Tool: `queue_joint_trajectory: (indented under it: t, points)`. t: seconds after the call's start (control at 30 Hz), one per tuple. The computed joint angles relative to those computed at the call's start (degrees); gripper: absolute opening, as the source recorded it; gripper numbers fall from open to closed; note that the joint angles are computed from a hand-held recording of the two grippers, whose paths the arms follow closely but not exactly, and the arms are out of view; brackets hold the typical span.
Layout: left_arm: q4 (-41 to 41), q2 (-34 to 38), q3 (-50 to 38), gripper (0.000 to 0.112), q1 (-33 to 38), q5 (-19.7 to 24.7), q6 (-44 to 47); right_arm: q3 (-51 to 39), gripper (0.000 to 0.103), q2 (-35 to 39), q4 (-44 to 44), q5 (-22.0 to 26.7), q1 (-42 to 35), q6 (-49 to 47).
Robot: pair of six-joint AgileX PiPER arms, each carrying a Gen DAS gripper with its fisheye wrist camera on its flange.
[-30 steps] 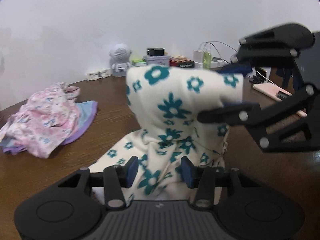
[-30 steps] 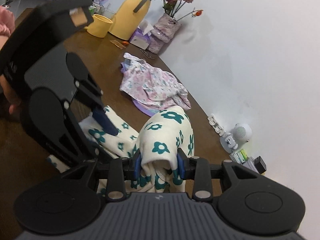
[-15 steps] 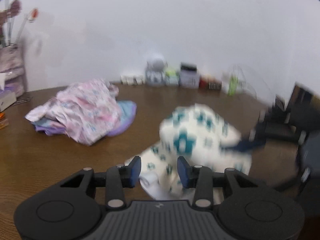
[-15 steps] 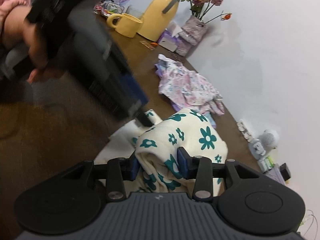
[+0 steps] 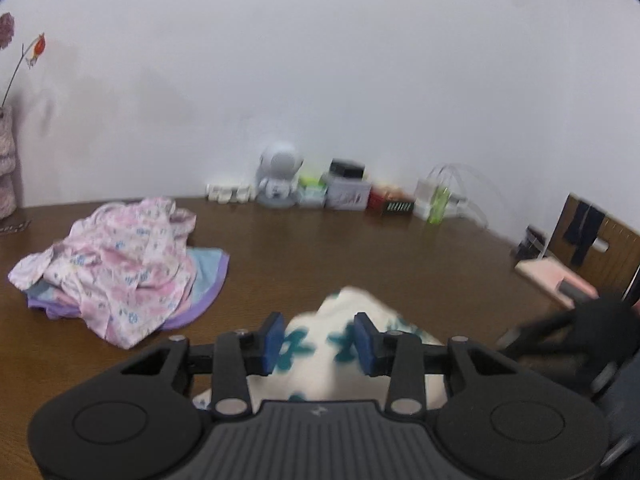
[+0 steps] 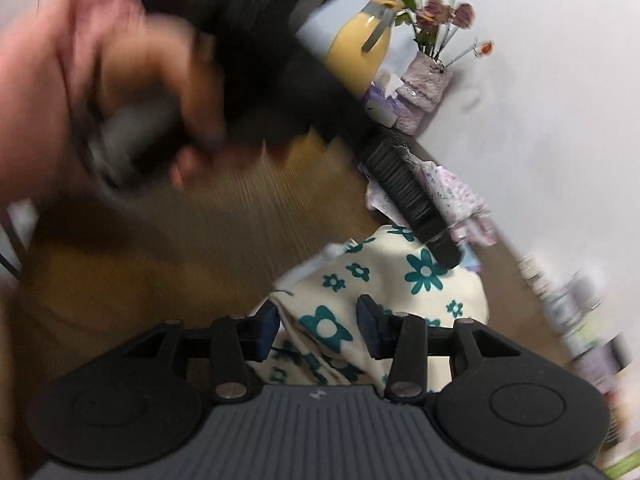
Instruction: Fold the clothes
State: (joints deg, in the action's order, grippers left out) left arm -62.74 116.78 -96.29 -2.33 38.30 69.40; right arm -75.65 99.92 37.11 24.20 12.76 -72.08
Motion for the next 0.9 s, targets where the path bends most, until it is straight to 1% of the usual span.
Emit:
queue_joint_trajectory:
  t: [0.07, 0.1, 0.17, 0.23, 0.3, 0.33, 0.43, 0.47, 0.53, 0.57, 0.63, 0.7, 0.8, 0.87, 0.9]
  points:
    - [2.1, 0.3, 0.1, 0.034, 0.2, -0.3, -2.0, -3.1, 0.042, -0.6, 8.6, 10.4, -5.6, -2.5]
    - [2.0, 0.3, 0.5, 0.034, 0.5, -0.2, -1.9, -4.1, 0.042, -0.9, 10.5, 13.1, -7.9, -2.1]
    - [2.1, 0.1, 1.2, 0.034, 1.1, 0.0, -1.9, -5.8, 0.042, -1.0, 13.6, 16.2, -12.5, -1.0]
    - [2.5, -0.5, 2.4, 0.034, 1.3, -0.6, -1.6, -8.4, 0.042, 0.6, 15.8, 17.3, -15.8, 0.6]
    - [2.8, -0.9, 3.2, 0.034, 1.5, -1.1, -1.8, -11.5, 0.042, 3.5, 16.6, 16.4, -17.1, 1.6]
    - [2.9, -1.1, 3.4, 0.034, 1.5, -1.2, -2.1, -13.1, 0.042, 5.0, 17.2, 16.8, -17.3, 1.6]
    - [3.4, -1.8, 4.3, 0.034, 1.2, -2.1, -2.6, -20.1, 0.042, 11.8, 18.5, 20.6, -17.4, 2.0]
    - [3.9, -2.1, 4.8, 0.034, 0.9, -2.6, -3.0, -21.0, 0.038, 13.3, 19.4, 21.6, -17.4, 0.9]
    - [6.0, -3.0, 5.7, 0.034, 0.4, -4.3, -3.9, -23.9, 0.035, 16.3, 18.1, 22.0, -16.1, 2.5]
    - [6.9, -3.4, 6.2, 0.033, 0.2, -5.0, -4.3, -24.4, 0.034, 17.1, 17.9, 22.1, -15.7, 3.0]
    - [5.8, -4.1, 7.0, 0.032, 0.2, -5.6, -3.5, -24.7, 0.034, 18.2, 17.2, 22.2, -15.1, 3.7]
    - [4.0, -4.9, 7.6, 0.032, 0.3, -6.1, -2.1, -23.2, 0.034, 18.2, 16.8, 20.8, -14.5, 2.4]
    - [3.0, -4.8, 6.2, 0.032, -0.5, -6.0, -1.3, -20.0, 0.034, 17.5, 19.4, 18.6, -14.2, -1.5]
    - [5.0, -3.8, 4.2, 0.030, -1.7, -5.7, -2.5, -18.2, 0.034, 16.9, 21.1, 17.3, -14.0, -3.8]
    - [6.8, -3.1, 3.1, 0.027, -2.4, -5.5, -3.6, -17.3, 0.034, 16.6, 21.9, 16.6, -13.9, -5.0]
